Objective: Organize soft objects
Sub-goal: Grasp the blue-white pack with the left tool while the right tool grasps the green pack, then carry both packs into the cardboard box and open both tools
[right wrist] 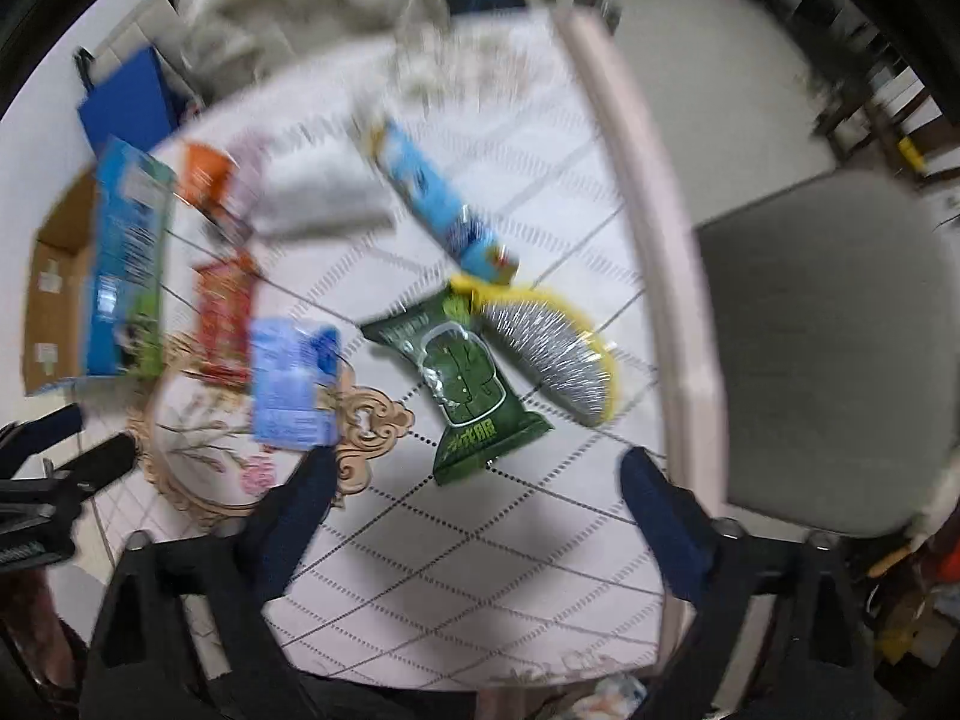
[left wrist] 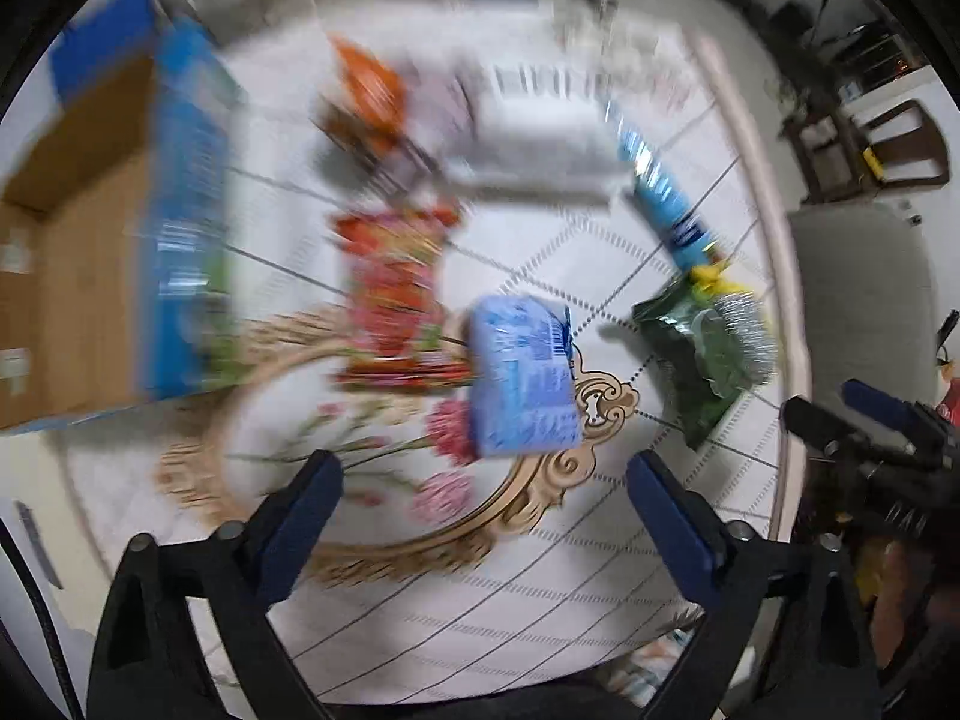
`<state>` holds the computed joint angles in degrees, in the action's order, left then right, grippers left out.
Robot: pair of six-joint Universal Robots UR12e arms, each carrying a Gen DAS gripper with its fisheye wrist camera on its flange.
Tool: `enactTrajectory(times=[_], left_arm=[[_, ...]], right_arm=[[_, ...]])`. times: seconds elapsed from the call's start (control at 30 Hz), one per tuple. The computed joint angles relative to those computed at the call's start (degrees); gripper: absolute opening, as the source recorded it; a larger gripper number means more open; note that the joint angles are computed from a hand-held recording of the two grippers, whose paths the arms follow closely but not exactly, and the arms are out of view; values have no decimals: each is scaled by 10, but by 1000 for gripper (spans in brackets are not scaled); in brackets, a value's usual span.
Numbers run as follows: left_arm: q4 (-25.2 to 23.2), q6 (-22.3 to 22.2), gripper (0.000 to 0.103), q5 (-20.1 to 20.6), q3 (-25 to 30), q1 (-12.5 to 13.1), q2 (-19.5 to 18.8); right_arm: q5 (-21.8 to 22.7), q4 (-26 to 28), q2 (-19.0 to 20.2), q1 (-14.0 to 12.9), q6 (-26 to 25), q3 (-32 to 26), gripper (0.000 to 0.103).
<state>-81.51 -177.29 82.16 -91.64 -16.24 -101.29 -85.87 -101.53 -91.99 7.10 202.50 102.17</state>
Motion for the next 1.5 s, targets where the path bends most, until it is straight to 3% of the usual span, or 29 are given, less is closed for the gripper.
enactTrajectory(times=[0.13,0.23,0.27,0.3,0.33,0.43,0.5,0.6,0.7,0.83,0.93,1.03,1.13,1.27,1.4,1.5], left_arm=[[-37,-6,94,-6,14,-16,-54],[-31,-7,90,-1,11,-26,-68],[-31,-8,80,4,10,-28,-70],[-36,-13,53,8,10,-30,-72],[-33,-15,52,11,8,-31,-71],[-24,-19,37,19,2,-33,-61],[-14,-21,35,21,-4,-29,-45],[-5,-15,35,9,-9,-13,-5],[7,-8,35,-10,-7,19,38],[9,3,35,-27,25,83,62],[12,15,35,-29,45,133,56],[22,20,35,-10,63,173,26],[-5,28,35,-17,86,205,-13],[-33,34,35,-15,120,226,-70],[-89,65,35,-34,156,243,-113],[-111,78,35,-37,174,244,-142]], right_arm=[[16,-4,36,-10,-19,19,82],[30,-7,50,-13,-36,27,82],[32,-8,53,-14,-43,28,82],[33,-7,58,-13,-50,27,80],[36,-6,62,-12,-55,28,70],[39,4,74,-9,-53,27,43],[52,-1,67,-9,-35,31,34],[57,-11,46,2,-13,28,33],[71,-29,31,26,7,9,33],[91,-63,42,70,29,-60,33],[104,-72,87,98,41,-139,33],[108,-74,167,134,69,-234,33],[111,-65,249,160,81,-314,33],[108,-18,352,184,86,-425,33],[103,30,420,193,86,-499,33],[99,52,443,194,87,-523,33]])
